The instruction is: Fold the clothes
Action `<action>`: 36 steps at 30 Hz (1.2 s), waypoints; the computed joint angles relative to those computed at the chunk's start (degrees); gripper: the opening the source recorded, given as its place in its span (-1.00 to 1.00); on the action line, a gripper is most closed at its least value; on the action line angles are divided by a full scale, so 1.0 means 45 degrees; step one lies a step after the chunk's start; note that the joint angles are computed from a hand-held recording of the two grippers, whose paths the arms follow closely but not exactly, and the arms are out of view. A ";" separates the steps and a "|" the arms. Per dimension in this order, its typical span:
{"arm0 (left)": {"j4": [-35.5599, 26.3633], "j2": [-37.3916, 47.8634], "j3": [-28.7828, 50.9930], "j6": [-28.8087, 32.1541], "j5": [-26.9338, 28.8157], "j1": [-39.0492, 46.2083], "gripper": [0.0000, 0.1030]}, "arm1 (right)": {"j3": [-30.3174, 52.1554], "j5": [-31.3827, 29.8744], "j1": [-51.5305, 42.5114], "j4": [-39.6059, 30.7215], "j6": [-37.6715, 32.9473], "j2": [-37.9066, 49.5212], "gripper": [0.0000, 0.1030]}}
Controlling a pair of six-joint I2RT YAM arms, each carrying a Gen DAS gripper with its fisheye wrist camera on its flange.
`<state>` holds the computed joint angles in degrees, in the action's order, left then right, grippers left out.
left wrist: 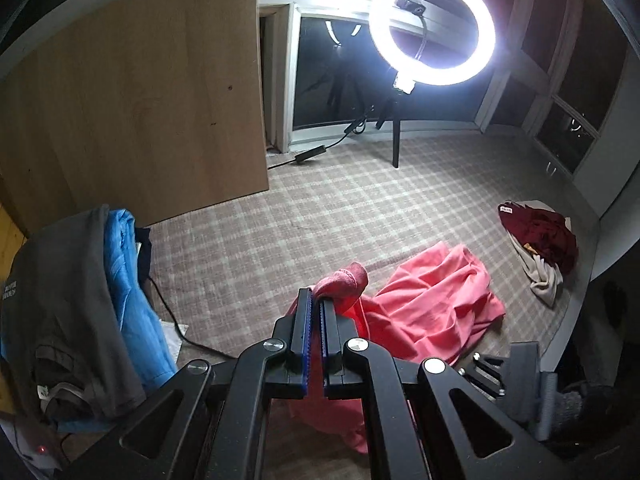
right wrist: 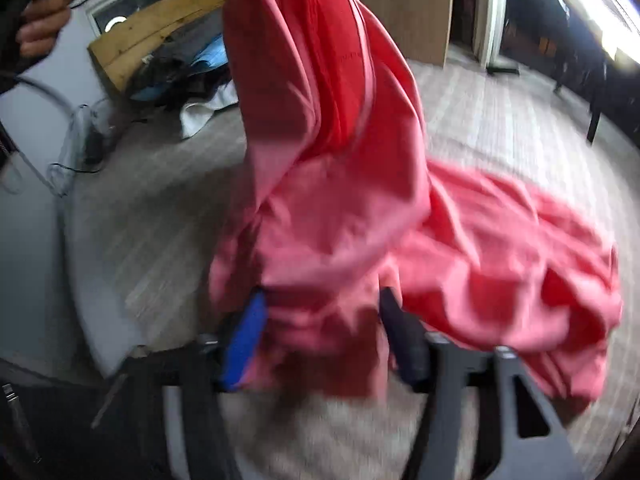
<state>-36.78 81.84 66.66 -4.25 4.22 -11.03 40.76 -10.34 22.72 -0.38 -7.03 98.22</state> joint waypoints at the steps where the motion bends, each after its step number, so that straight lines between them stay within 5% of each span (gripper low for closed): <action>1: 0.0106 -0.0060 -0.0177 0.0107 0.0162 0.0227 -0.94 | 0.0150 0.0270 0.0236 0.0215 -0.0095 0.0319 0.22; 2: 0.0162 -0.0150 -0.0318 0.0185 0.0332 0.0437 -0.94 | 0.0280 0.0381 0.0377 0.0243 -0.0319 0.0593 0.21; 3: 0.0174 -0.0275 -0.0449 0.0267 0.0513 0.0652 -0.94 | 0.0490 0.0422 0.0414 -0.0012 -0.0453 0.0840 -0.13; 4: 0.0186 -0.0485 -0.0612 0.0384 0.0659 0.0858 -0.94 | 0.0732 0.0090 0.0231 -0.0321 -0.0473 0.1099 -0.89; 11: -0.0120 -0.2964 -0.1348 0.0683 0.2479 0.2451 -0.94 | -0.0106 -0.3350 -0.4819 -0.2358 -0.0438 -0.4176 -0.89; 16: -0.1112 -0.4589 0.0208 0.0781 0.3382 0.2544 -0.94 | 0.2805 -0.5283 -0.8886 -0.5533 -0.1435 -0.7809 -0.89; 19: -0.1643 -0.4971 0.1712 0.0874 0.2625 0.1141 -0.94 | 0.4549 -0.5999 -1.0153 -0.6539 -0.2025 -0.8890 -0.89; 25: -0.2930 -0.4687 0.5394 0.1022 -0.0027 -0.2065 -0.94 | 0.7698 -0.8967 -1.3335 -0.7698 -0.2526 -0.9881 -0.89; 29: -0.4055 -0.3624 0.8564 0.1343 -0.1654 -0.3206 -0.94 | 0.9349 -1.1475 -1.5573 -0.6776 -0.1562 -0.9201 -0.89; 32: -0.4723 -0.2369 1.0718 0.1732 -0.2578 -0.3621 -0.94 | 1.0359 -1.1308 -1.5276 -0.5880 -0.1166 -0.8215 -0.89; 36: -0.4726 -0.0493 1.1144 0.1960 -0.2384 -0.2734 -0.94 | 1.1536 -0.8982 -1.2873 -0.6338 -0.2074 -0.5150 -0.89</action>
<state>-58.05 79.62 116.81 4.57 -6.51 -23.34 92.67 -50.76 -35.21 -28.90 -16.36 75.05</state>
